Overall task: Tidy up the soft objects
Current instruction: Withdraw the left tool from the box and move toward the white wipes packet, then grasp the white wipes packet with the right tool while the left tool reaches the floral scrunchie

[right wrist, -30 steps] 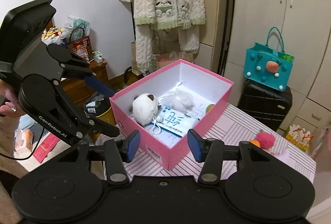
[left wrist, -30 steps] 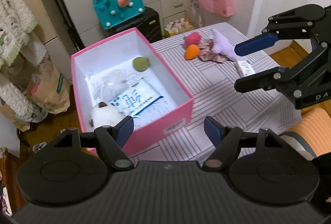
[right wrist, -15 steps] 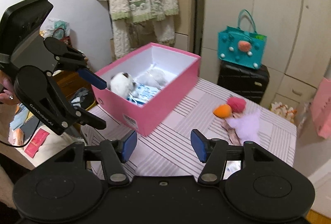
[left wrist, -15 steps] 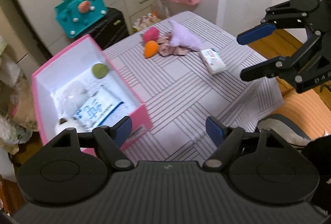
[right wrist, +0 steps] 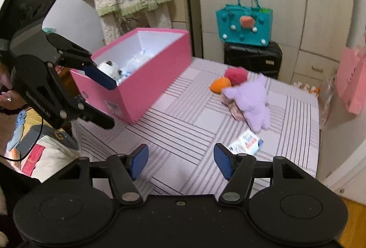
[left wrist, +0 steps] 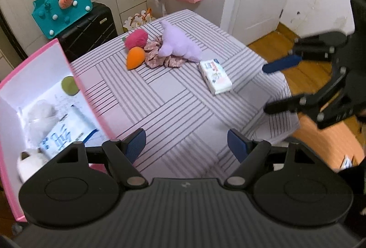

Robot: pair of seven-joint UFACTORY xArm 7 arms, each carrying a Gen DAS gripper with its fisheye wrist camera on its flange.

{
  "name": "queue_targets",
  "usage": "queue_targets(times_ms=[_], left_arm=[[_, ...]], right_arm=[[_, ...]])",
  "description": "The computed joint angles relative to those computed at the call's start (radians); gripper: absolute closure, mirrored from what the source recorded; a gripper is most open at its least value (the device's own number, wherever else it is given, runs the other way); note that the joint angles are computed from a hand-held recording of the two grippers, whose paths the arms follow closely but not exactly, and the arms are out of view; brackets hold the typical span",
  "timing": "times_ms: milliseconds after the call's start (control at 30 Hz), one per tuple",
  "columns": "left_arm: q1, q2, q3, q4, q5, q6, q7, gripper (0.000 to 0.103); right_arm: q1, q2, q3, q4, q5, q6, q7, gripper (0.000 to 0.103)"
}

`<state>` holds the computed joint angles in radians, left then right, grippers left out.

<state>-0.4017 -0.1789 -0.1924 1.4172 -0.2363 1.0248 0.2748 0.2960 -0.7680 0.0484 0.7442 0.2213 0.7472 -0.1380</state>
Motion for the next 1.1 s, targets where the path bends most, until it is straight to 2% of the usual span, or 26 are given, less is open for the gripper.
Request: queue_targets(times_ms=[167, 333, 400, 500, 633, 767, 867, 933, 1033, 1100], left_arm=[[-0.011, 0.027, -0.011, -0.054, -0.035, -0.149, -0.038, 0.025], [-0.03, 0.063, -0.021, -0.125, -0.071, -0.357, -0.088, 0.025], [-0.035, 0.086, -0.029, -0.145, -0.05, -0.441, -0.125, 0.025], [-0.039, 0.139, -0.044, -0.154, 0.062, -0.548, -0.222, 0.026], [-0.05, 0.226, -0.04, -0.112, 0.222, -0.586, -0.375, 0.027], [-0.058, 0.289, -0.034, -0.072, 0.226, -0.596, -0.377, 0.027], [-0.077, 0.331, -0.021, -0.046, 0.291, -0.611, -0.404, 0.027], [-0.089, 0.357, -0.013, -0.024, 0.328, -0.608, -0.419, 0.027], [-0.098, 0.384, -0.008, -0.011, 0.357, -0.645, -0.41, 0.029], [-0.112, 0.395, 0.003, -0.002, 0.39, -0.658, -0.424, 0.029]], right_arm=[[-0.02, 0.003, -0.021, -0.084, 0.007, -0.09, 0.003, 0.034], [-0.046, 0.025, -0.014, -0.184, 0.012, -0.266, 0.054, 0.032], [-0.075, 0.054, 0.014, -0.215, -0.017, -0.347, 0.094, 0.032], [-0.066, 0.099, 0.006, -0.23, -0.039, -0.414, 0.117, 0.031], [-0.087, 0.171, 0.025, -0.223, -0.089, -0.478, 0.146, 0.03], [-0.119, 0.222, 0.048, -0.212, -0.149, -0.52, 0.173, 0.03], [-0.152, 0.237, 0.065, -0.212, -0.202, -0.537, 0.189, 0.029], [-0.108, 0.239, 0.012, -0.217, -0.191, -0.55, 0.153, 0.03], [-0.084, 0.23, -0.026, -0.22, -0.185, -0.545, 0.106, 0.033], [-0.07, 0.221, -0.054, -0.217, -0.173, -0.526, 0.068, 0.043]])
